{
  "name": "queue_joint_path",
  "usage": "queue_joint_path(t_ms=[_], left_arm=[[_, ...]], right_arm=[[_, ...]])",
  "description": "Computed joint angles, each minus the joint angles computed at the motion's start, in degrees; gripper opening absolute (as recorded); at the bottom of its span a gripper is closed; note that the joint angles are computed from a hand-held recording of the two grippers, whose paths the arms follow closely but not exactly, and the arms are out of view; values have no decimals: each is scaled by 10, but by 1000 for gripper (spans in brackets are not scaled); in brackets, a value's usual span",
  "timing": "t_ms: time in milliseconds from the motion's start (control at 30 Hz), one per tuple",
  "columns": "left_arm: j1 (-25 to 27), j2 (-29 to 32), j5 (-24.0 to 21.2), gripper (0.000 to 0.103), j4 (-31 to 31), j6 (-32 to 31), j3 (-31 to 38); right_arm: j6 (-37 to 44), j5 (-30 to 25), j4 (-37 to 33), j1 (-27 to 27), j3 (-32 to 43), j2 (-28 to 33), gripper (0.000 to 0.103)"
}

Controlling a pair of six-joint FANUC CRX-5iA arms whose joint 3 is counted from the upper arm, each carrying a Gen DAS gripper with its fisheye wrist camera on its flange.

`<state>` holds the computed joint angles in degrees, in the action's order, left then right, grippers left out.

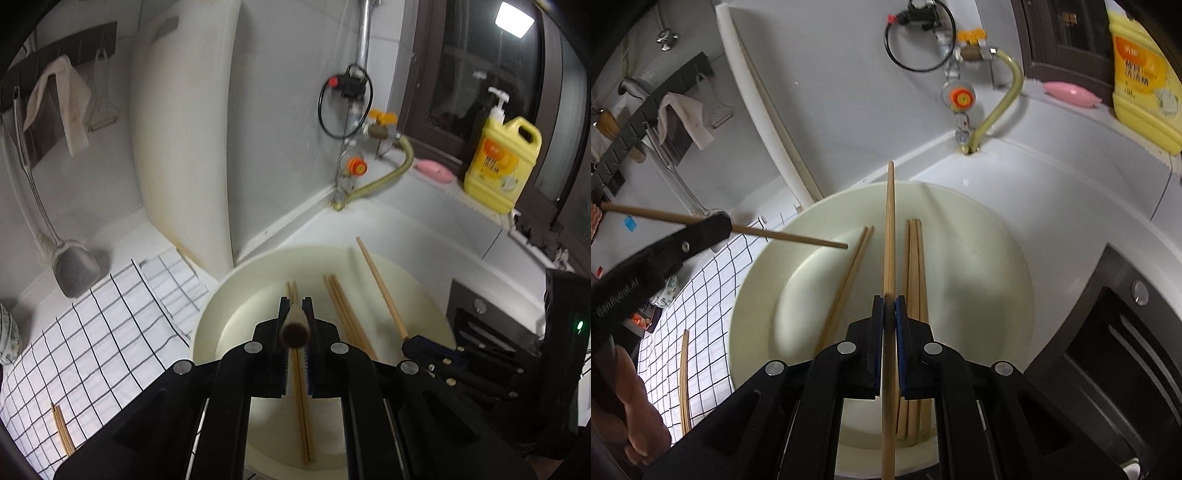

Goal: Organize utensils
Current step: 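Carry both held chopsticks over the white basin with both grippers, then open both grippers to drop the chopsticks into the white basin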

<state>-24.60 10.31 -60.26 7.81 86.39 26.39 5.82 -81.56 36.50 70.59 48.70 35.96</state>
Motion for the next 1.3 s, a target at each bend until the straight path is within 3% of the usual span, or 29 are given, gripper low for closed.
queue_joint_path(t_ms=[300,767,867,900,933,1067,1200,1300], left_arm=[[-6,8,-25,7,-22,11,-15],[-14,109,-158,10,-20,41,100],[-17,105,-158,41,-37,47,104],[-18,100,-152,62,-42,50,100],[-18,92,-141,68,-46,54,92],[-8,76,-136,68,-51,65,84],[5,53,-134,80,-59,80,66],[16,30,-133,82,-66,85,45]], right_arm=[[10,7,-49,-14,8,9,6],[6,-5,-109,-42,55,33,6],[12,-8,-104,-43,65,38,7],[15,-10,-101,-42,69,40,12],[17,-14,-96,-40,73,42,22],[13,-29,-78,-33,80,45,27],[5,-38,-60,-21,71,39,33],[3,-43,-52,-11,72,39,34]])
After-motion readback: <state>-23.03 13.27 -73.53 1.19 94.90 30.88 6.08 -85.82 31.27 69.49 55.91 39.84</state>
